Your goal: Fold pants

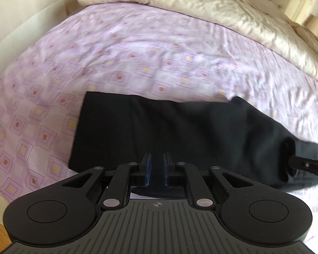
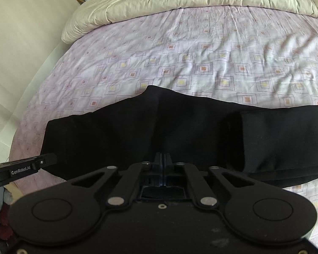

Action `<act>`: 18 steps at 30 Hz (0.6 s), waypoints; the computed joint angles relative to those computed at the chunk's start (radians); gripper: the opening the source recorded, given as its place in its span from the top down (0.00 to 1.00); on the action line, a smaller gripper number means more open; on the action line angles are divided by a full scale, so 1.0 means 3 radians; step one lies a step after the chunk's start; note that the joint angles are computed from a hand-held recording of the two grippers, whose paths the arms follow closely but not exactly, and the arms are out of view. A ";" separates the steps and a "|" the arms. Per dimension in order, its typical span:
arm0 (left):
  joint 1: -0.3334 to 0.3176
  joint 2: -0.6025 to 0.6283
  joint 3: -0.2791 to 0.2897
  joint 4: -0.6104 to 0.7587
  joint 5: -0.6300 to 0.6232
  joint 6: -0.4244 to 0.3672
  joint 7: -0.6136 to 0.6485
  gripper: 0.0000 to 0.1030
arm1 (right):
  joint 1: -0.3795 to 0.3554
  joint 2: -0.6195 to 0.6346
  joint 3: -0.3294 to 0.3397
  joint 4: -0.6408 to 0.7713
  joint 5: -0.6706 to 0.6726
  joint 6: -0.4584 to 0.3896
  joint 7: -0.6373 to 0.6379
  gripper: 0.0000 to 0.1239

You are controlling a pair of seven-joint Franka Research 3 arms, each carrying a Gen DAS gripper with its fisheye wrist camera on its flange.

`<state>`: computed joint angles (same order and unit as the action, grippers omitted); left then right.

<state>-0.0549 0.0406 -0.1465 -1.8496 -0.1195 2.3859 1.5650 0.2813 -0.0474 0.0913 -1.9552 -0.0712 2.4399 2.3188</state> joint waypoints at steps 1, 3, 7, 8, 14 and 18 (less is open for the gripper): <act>0.0023 0.0036 0.0025 0.0026 0.0027 0.0016 -0.0030 0.89 | 0.0003 0.0054 0.0006 0.0071 -0.0010 -0.0025 0.0035 0.96; 0.0054 0.0096 0.0060 0.0059 0.0201 0.0090 -0.0156 0.88 | 0.0013 0.0181 -0.0006 0.0250 0.0008 -0.0094 0.0029 0.94; 0.0137 0.0242 0.0083 0.0143 0.0308 0.0094 -0.0207 0.88 | 0.0053 0.0377 -0.0051 0.0540 -0.0019 -0.0222 -0.0006 0.93; 0.0167 0.0281 0.0078 0.0161 0.0250 0.0074 -0.0157 0.88 | 0.0059 0.0433 -0.0068 0.0617 -0.0028 -0.0254 -0.0018 0.93; 0.0288 0.0465 0.0026 0.0271 0.0004 -0.0192 0.0193 0.88 | 0.0100 0.0648 -0.0143 0.0889 -0.0017 -0.0393 -0.0017 0.93; 0.0311 0.0515 -0.0018 0.0273 -0.0094 -0.0155 0.0370 0.72 | 0.0110 0.0845 -0.0176 0.1105 0.0058 -0.0498 -0.0107 0.93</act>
<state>0.0383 0.1952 -0.1520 -1.7677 -0.1476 2.3395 1.6760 0.3143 0.2061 0.0386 -1.6235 -0.0539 2.2905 2.2868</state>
